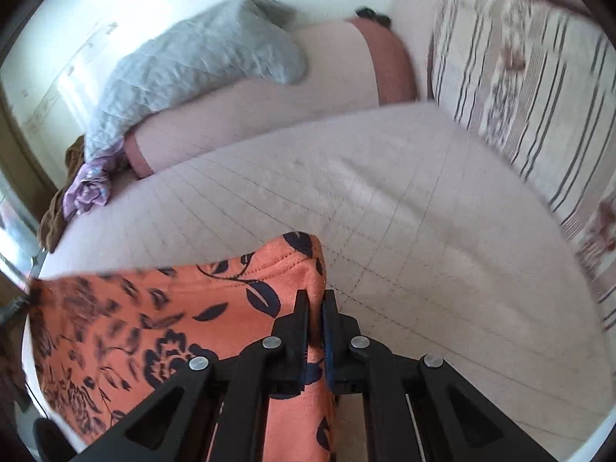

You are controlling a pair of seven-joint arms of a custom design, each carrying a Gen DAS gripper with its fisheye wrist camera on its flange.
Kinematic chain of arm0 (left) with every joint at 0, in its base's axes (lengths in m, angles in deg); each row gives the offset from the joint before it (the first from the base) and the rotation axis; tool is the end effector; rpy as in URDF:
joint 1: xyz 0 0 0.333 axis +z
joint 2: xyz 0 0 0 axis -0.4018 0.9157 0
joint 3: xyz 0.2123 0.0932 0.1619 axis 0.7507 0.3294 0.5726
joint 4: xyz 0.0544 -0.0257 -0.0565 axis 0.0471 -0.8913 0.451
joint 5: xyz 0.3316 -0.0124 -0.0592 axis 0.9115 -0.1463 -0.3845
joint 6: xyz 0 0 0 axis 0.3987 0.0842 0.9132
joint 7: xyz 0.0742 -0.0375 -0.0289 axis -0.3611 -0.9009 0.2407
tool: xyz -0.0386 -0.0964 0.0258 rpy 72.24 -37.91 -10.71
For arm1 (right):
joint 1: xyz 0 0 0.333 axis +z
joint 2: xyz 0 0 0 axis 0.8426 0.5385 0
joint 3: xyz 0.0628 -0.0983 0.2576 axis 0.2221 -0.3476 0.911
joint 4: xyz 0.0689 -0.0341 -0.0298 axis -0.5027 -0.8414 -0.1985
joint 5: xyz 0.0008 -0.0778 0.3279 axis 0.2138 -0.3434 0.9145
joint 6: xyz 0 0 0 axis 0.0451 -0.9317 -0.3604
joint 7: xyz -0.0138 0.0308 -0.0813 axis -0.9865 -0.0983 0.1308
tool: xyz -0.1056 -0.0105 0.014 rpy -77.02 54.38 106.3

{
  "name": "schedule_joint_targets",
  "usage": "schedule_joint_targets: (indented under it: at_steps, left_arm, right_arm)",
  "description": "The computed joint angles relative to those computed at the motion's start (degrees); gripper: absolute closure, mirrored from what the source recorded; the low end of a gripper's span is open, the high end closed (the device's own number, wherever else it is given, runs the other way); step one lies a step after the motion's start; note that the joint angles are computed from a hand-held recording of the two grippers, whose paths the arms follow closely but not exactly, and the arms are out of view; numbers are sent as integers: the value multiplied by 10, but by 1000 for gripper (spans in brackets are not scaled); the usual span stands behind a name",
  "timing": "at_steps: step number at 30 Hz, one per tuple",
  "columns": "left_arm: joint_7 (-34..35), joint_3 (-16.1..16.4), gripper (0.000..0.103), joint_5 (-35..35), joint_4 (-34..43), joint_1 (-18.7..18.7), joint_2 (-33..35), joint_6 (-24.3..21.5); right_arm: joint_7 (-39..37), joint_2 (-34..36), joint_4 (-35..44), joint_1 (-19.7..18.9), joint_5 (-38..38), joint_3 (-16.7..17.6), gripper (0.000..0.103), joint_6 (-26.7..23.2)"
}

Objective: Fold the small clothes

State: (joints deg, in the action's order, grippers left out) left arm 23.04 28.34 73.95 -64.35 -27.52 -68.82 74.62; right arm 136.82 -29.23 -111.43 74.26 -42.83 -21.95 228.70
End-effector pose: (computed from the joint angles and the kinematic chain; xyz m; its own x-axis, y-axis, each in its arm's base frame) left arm 0.4679 -0.0770 0.5128 -0.0716 -0.9972 -0.0233 -0.8452 0.0731 -0.5294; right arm 0.4836 0.2149 0.5758 -0.0114 -0.9838 -0.1787 -0.8125 0.1133 -0.5719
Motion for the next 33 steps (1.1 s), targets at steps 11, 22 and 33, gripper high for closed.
schedule_joint_targets:
  at_steps: [11,22,33]
  left_arm:
    - [-50,15,47,41,-89,1,-165,38]
    - [-82,13,39,-12,-228,-67,-329,-139]
    - [-149,11,38,5,-207,-55,-369,-109]
  right_arm:
    - [33,-30,-11,19,-19,6,82,-54]
    - [-73,-143,-153,93,236,33,26,46]
    - [12,-266,-289,72,332,27,29,92]
